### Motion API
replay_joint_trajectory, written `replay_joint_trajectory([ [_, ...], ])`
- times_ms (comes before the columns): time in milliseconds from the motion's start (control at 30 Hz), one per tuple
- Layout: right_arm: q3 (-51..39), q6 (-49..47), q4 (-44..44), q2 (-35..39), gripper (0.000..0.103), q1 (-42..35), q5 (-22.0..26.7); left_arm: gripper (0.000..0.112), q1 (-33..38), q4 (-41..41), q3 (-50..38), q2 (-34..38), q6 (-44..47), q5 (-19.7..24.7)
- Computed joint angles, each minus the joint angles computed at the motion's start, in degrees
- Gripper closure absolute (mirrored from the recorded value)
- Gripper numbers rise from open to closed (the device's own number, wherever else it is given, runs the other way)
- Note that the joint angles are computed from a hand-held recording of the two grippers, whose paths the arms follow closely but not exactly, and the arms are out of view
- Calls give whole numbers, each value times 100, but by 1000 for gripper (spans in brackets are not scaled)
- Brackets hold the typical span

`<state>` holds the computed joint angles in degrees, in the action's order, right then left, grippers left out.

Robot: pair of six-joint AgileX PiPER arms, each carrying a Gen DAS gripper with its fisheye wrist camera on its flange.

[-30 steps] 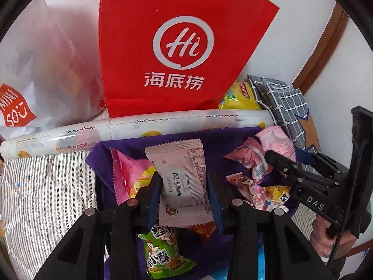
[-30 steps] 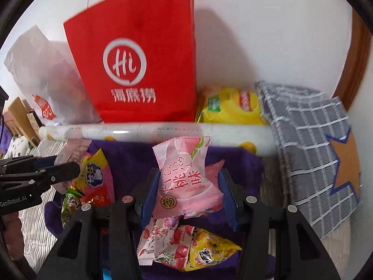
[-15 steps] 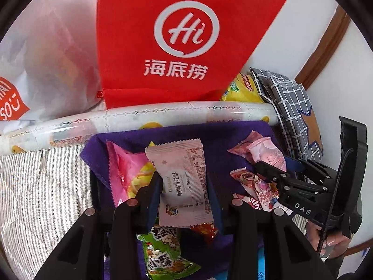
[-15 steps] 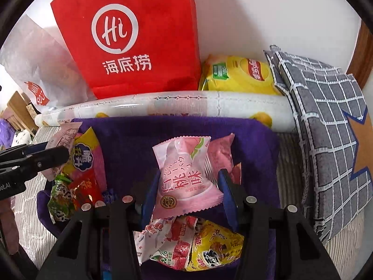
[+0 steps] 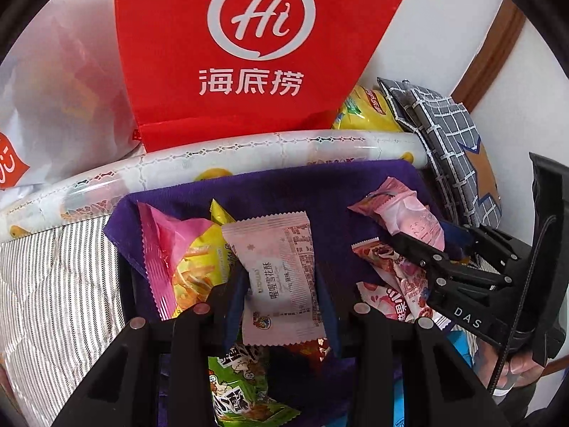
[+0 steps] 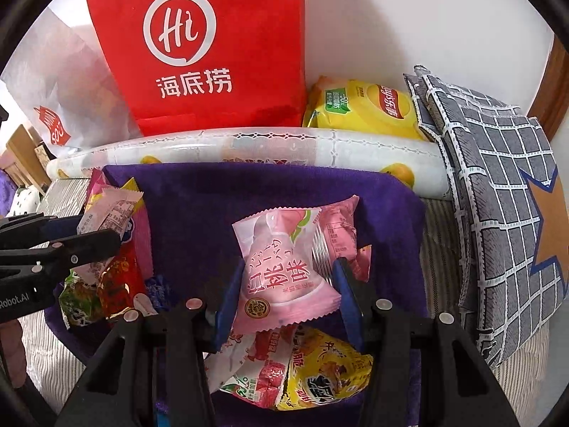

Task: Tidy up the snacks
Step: 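Lower both packets onto the purple towel and open both tools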

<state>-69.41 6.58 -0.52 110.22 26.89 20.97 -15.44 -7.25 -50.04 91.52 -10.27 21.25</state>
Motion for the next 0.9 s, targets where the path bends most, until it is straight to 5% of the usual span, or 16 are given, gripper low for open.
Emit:
replay_joint_trajectory([
  [900,-116,168,-261,72,51,73,172,76,-82,6,-135,240,-26,113],
])
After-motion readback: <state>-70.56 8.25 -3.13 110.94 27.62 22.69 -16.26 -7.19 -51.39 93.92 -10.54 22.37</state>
